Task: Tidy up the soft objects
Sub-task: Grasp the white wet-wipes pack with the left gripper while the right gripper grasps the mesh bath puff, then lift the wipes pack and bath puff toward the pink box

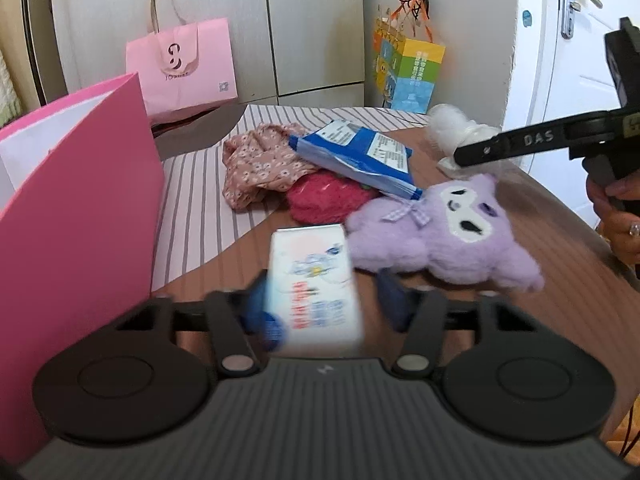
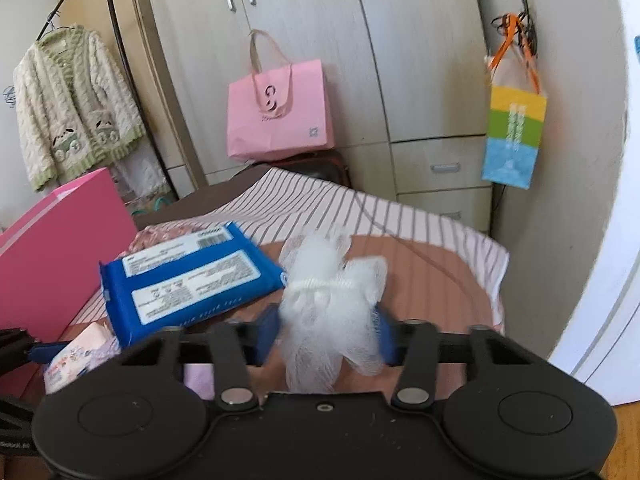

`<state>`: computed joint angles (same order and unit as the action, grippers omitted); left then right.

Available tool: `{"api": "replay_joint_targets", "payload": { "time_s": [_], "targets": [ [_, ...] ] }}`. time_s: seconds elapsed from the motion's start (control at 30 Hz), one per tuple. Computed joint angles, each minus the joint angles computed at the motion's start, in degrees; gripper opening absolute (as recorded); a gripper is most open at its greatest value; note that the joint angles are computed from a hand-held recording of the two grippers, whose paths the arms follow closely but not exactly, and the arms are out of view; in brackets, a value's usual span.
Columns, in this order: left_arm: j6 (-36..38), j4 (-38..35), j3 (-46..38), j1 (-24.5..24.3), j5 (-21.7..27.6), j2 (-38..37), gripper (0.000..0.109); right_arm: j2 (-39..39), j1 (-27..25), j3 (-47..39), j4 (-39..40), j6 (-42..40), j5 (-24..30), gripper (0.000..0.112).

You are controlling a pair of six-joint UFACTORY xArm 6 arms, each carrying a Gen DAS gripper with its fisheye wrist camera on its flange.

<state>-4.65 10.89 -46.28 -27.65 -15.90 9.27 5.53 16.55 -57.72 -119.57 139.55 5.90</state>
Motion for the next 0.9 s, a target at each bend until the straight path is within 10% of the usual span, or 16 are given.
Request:
{"api": "replay_joint_targets", "payload": {
  "time_s": [0.3, 0.9],
  "targets": [
    [16.4, -19.3, 1.7, -5.0, -3.8, -0.2, 0.038, -2.5, 4.6, 4.3, 10.0, -13.9, 8.6, 0.025],
    [-1.2, -4.6, 10.1, -1.3, -8.0, -8.6, 0.038, -15.0, 14.5, 15.9, 19.0, -18.2, 22.2, 0.025]
  ]
}}
